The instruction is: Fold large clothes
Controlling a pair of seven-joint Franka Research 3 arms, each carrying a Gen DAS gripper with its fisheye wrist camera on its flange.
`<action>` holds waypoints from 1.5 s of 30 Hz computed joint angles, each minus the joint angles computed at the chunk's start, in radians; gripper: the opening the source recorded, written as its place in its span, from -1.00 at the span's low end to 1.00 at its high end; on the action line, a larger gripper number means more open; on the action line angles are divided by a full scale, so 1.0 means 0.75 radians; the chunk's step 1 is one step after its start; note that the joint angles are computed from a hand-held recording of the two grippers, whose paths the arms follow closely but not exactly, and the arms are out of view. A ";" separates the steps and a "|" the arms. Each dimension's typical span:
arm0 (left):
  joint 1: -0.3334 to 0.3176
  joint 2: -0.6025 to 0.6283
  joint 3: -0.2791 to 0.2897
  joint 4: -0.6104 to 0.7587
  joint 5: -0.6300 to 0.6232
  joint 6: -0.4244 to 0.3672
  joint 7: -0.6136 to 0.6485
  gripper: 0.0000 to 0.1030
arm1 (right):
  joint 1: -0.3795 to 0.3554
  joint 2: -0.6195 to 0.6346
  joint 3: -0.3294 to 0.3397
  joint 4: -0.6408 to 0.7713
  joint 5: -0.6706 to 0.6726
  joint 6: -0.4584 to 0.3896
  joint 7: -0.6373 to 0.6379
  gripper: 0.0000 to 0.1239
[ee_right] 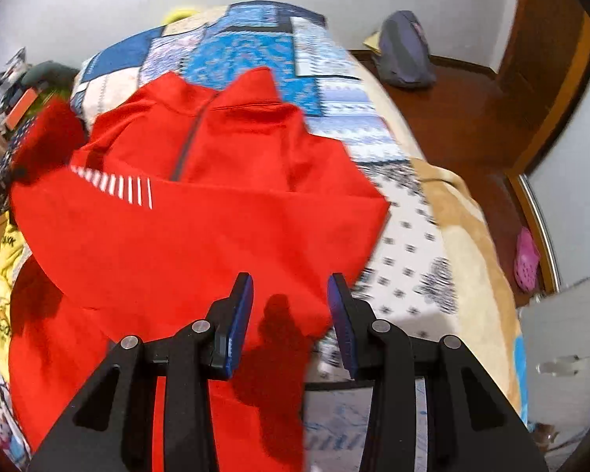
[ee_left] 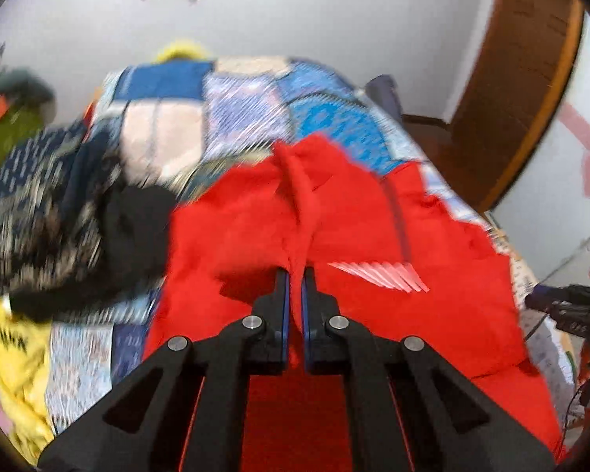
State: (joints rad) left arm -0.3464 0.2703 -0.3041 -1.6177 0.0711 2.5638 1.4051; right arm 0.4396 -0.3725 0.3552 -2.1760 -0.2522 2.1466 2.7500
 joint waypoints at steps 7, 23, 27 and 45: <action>0.095 -0.008 -0.016 -0.131 -0.184 -0.103 0.054 -0.90 | 0.083 0.242 0.016 0.132 -0.065 -0.078 -0.038 -0.38; 0.122 0.031 0.032 -0.087 -0.189 0.007 -0.144 -0.11 | 0.166 0.271 -0.057 0.161 -0.097 -0.117 0.014 -0.36; 0.129 -0.026 0.069 -0.172 -0.085 0.031 -0.241 -0.11 | 0.168 0.267 -0.057 0.154 -0.097 -0.104 0.027 -0.35; 0.178 0.027 -0.013 -0.108 -0.353 -0.068 0.026 0.24 | 0.167 0.259 -0.056 0.145 -0.097 -0.093 0.066 -0.33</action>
